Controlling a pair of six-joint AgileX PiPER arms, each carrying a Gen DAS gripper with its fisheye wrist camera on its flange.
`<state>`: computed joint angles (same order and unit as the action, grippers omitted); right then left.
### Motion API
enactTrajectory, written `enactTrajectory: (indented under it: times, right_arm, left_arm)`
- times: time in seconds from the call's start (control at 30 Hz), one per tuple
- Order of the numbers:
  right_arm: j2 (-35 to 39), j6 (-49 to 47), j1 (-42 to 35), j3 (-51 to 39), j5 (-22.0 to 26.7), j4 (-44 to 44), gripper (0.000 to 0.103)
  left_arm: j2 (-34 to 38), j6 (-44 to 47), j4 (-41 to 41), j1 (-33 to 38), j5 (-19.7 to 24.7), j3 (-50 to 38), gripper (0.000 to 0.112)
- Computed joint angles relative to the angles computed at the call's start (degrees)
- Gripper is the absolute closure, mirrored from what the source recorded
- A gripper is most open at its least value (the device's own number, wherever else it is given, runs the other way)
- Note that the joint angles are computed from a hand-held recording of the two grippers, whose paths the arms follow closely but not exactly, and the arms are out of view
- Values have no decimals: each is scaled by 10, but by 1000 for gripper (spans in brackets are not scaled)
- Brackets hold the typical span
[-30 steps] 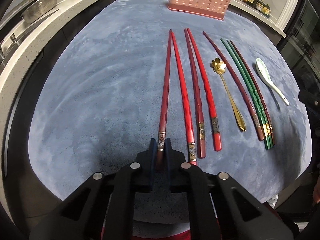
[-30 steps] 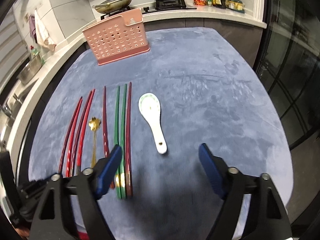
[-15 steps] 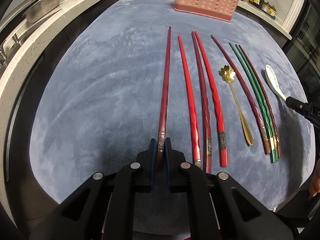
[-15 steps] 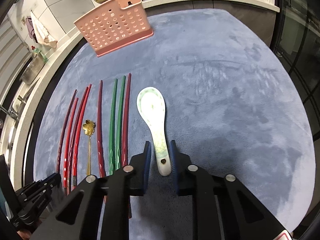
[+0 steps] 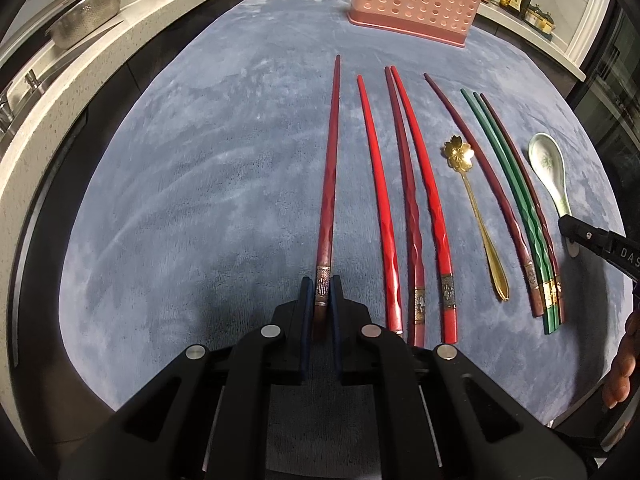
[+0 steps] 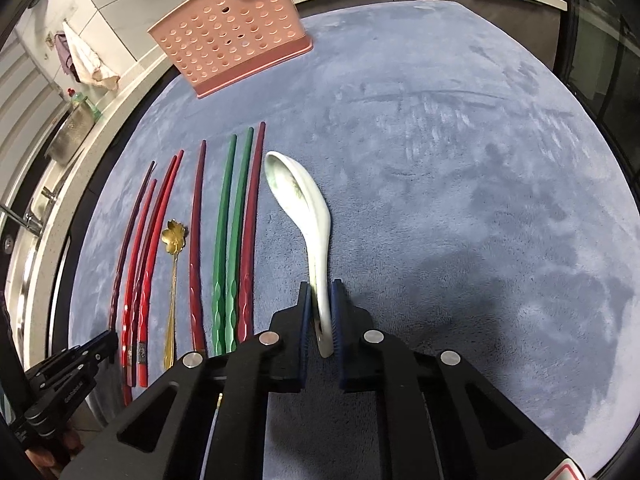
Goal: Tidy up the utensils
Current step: 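Lift and carry the chopstick and spoon over the pink basket with both tools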
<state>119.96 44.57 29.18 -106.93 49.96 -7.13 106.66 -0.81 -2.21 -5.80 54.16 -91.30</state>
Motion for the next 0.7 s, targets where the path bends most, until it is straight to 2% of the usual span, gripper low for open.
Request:
enactTrajectory:
  times: [0.17,0.4,0.5,0.7]
  right_arm:
    - [-19,16,9,-1,14,-29,96]
    - [-42,44,28,-36,66,-94,96]
    - [-38,42,34,-76,101,-114,97]
    - [-26,25,33,-158,148,-129,98]
  left_arm:
    - [-5,4,-8,5,10,-11,105]
    - [-36,14,-25,17,16,-27,105]
    - [-37,19,-36,24,36,-62,105]
    - [-15,29,-58,44,85,-193,106]
